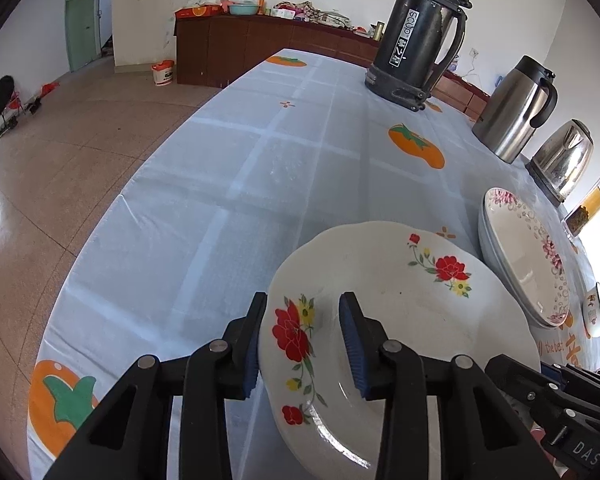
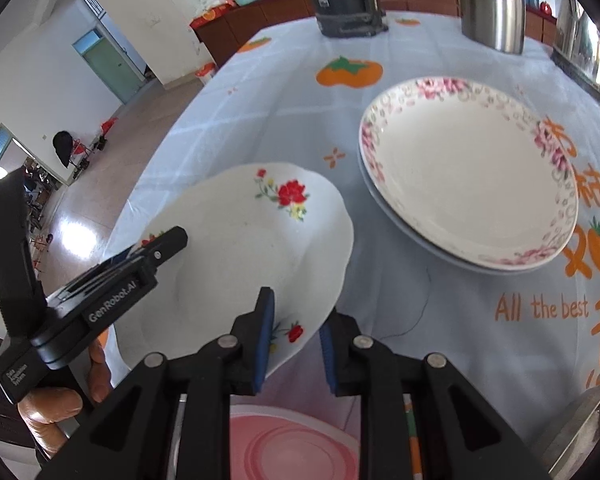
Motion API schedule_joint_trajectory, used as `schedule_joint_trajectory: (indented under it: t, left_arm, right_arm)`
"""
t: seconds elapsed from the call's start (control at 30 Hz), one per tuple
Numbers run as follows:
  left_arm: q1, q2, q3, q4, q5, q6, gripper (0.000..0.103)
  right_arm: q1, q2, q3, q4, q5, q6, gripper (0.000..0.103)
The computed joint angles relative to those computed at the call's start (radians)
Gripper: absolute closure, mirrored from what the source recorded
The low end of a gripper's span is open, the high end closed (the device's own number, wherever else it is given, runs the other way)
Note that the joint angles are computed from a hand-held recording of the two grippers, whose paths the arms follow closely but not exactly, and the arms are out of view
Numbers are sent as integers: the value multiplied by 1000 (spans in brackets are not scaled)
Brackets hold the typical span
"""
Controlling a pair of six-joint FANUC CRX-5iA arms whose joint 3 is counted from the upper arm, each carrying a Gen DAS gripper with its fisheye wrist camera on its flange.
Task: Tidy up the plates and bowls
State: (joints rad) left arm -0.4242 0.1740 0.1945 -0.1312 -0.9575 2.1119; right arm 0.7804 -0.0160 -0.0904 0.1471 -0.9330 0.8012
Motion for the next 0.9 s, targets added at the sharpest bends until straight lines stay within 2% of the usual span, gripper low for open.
schedule_joint_trajectory:
  t: [0.23,0.53,0.9]
  left_arm:
    - [2,-16,-20,7,30,7,64]
    - [-16,-35,-19,-51,52,46,66]
    - [-38,-48,-15,-107,70,68,66]
  right_arm:
    - [10,-8,-17,40,18,-12,81]
    - [52,-44,-66,155,55,-77,81]
    - [75,-76,-118,235,90,-139,81]
